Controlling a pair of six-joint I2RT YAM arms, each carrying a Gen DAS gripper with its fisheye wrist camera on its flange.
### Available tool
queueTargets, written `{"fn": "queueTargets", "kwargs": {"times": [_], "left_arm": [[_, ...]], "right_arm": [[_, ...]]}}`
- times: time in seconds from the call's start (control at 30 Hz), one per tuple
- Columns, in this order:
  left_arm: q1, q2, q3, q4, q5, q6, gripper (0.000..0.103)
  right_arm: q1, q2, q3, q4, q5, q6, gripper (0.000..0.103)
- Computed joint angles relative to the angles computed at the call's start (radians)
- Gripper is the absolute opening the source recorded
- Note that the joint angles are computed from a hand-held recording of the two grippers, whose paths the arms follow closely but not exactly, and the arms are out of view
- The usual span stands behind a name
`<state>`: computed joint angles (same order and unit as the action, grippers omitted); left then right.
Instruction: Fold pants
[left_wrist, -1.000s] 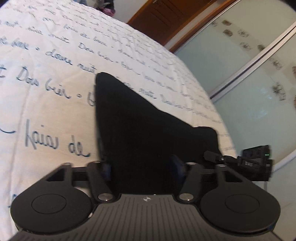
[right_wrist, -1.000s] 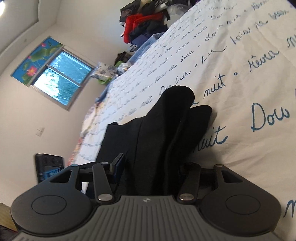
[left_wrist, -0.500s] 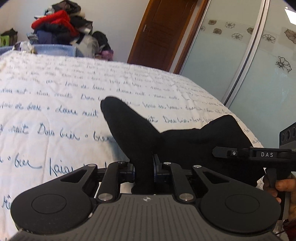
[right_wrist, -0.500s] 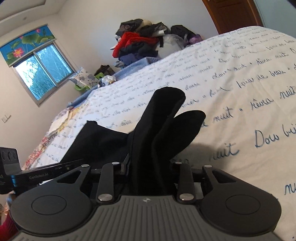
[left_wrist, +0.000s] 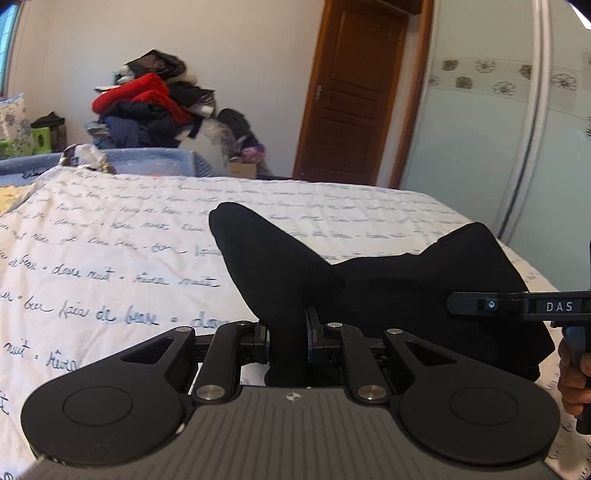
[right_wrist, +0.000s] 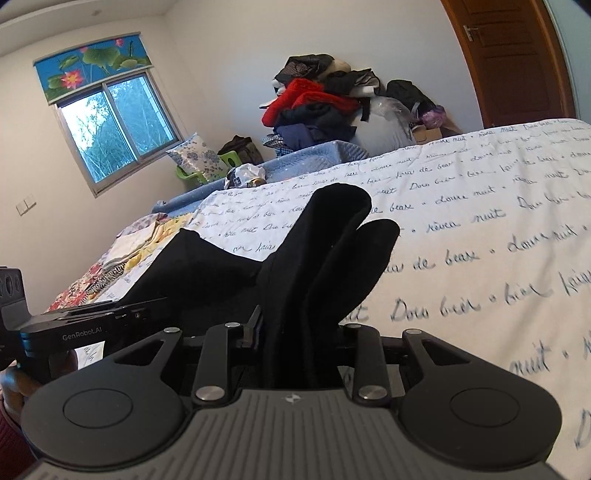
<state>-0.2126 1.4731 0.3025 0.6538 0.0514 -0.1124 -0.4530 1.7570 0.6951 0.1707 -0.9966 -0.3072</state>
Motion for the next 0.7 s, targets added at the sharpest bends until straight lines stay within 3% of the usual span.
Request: {"fn": "queueTargets", "kwargs": {"times": [0.2,0.3,0.37,0.47,0.53,0.63,0.7], "left_arm": [[0.026,0.148,0.069,0.007,-0.029,0.04,0.019],[0.033,0.198,0.077,0.022,-0.036,0.024,0.021],[0.042,0.216,0.083,0.015,-0.027,0.011,0.027],[0.041,0.232,0.092,0.002,-0.052,0.01,0.042],[0.047,0.233,0.086,0.005,-0.058,0.0,0.046],[0.045,0.2,0.059,0.006,-0.089,-0.039,0.048],[0.03,0.163,0.032,0.007,-0.139,-0.07,0.055]], "right_arm": [[0.12,0.154,0.089,0.086,0.152,0.074,0.031],[0.132,0.198,0.1,0.106,0.215,0.1,0.043],[0.112,0.222,0.112,0.089,0.202,0.113,0.056],[0.076,0.214,0.105,0.061,0.188,0.088,0.062],[0.052,0.189,0.085,0.061,0.197,0.071,0.065],[0.018,0.118,0.006,0.131,0.24,0.064,0.068],[-0.001,0.063,-0.067,0.22,0.289,0.071,0.068]]}}
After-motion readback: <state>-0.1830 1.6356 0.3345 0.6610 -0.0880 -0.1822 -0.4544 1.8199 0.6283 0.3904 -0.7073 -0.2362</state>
